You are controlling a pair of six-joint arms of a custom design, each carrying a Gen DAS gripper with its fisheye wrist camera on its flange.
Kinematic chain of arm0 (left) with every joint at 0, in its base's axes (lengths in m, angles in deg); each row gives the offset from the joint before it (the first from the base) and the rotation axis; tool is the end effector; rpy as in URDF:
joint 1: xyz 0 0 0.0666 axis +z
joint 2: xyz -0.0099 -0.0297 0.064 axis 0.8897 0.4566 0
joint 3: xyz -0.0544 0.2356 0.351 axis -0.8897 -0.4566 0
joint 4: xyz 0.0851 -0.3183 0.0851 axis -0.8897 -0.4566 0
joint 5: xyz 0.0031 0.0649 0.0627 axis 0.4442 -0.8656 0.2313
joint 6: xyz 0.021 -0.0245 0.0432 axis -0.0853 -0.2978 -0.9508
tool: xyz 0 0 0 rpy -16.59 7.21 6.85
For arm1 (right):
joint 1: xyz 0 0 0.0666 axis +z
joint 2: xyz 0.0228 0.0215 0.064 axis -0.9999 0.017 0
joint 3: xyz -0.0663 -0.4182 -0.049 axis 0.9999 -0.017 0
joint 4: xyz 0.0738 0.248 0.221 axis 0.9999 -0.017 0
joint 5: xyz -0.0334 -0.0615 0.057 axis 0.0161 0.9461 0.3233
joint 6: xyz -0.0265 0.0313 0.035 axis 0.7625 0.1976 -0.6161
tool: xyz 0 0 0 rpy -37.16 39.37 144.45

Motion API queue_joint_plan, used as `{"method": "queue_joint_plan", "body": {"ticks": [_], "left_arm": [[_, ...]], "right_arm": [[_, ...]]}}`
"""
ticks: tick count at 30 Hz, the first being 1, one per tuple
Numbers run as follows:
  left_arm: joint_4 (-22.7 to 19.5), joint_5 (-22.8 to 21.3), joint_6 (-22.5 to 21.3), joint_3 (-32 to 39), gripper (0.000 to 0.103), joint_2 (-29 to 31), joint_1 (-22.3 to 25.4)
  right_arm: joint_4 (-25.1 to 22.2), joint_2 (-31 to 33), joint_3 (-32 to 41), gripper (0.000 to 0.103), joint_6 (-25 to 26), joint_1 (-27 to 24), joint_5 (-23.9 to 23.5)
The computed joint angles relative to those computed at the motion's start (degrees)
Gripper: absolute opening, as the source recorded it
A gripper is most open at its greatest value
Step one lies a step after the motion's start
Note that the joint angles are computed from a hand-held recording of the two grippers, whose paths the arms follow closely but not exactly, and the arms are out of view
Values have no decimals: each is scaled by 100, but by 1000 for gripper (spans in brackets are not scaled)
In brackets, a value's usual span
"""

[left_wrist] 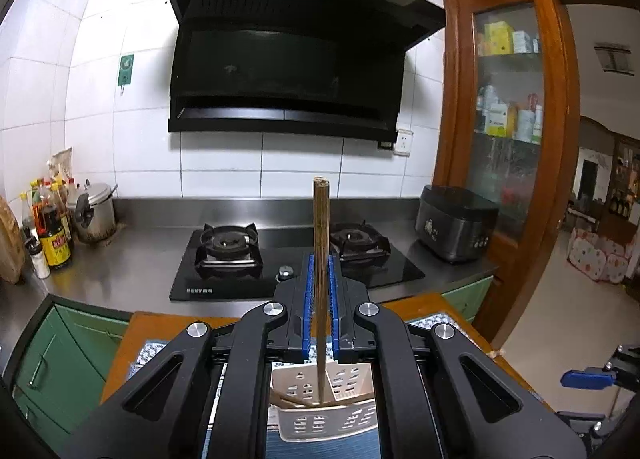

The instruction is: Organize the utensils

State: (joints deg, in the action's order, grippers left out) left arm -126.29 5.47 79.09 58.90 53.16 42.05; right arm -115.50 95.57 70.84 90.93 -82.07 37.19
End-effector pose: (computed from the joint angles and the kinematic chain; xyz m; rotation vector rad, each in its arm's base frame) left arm 0.5422 -0.2018 0.6131 0.1451 1.8689 -0.2232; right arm 0.4214 0.0585 0.5923 -0.4900 2.0510 0.1614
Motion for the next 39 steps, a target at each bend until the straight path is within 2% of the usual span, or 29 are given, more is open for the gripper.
{"method": "queue_joint_plan", "body": {"ticks": [8,15,18,19,21,22,24,25,28,30,33,35,39], "left_arm": [[-173,-33,-118,-27,6,61,-30],[-115,-119,-297,-180,10,-135,-101],[33,-212,-343,-500,28,-407,-145],[83,-234,-340,-622,38,-499,-162],[227,-254,-327,-1023,39,-789,-190],[243,-243,-311,-1161,40,-889,-197],[330,-350,-255,-1590,50,-1183,-233],[414,-412,-237,-1777,57,-1303,-249],[477,-507,-163,-2357,59,-1692,-288],[531,-613,-72,-2794,67,-1980,-325],[664,-851,-14,-3400,74,-2377,-414],[721,-976,48,-3730,84,-2594,-468],[767,-1207,185,-4336,94,-2979,-590]], "right_arm": [[26,-147,-336,37,-132,-33,-124],[126,-379,-721,39,-328,-22,-182],[164,-515,-914,41,-457,-29,-222],[194,-596,-1018,42,-539,-27,-263],[242,-707,-1165,42,-630,-1,-269],[295,-791,-1277,46,-691,15,-257],[390,-938,-1472,53,-786,74,-176],[450,-1033,-1597,54,-811,125,-99],[559,-1249,-1876,62,-928,217,-14],[575,-1351,-2013,64,-1024,253,-55],[671,-1554,-2293,76,-1169,355,127],[697,-1647,-2419,78,-1240,389,178],[721,-1846,-2672,85,-1321,457,374]]}}
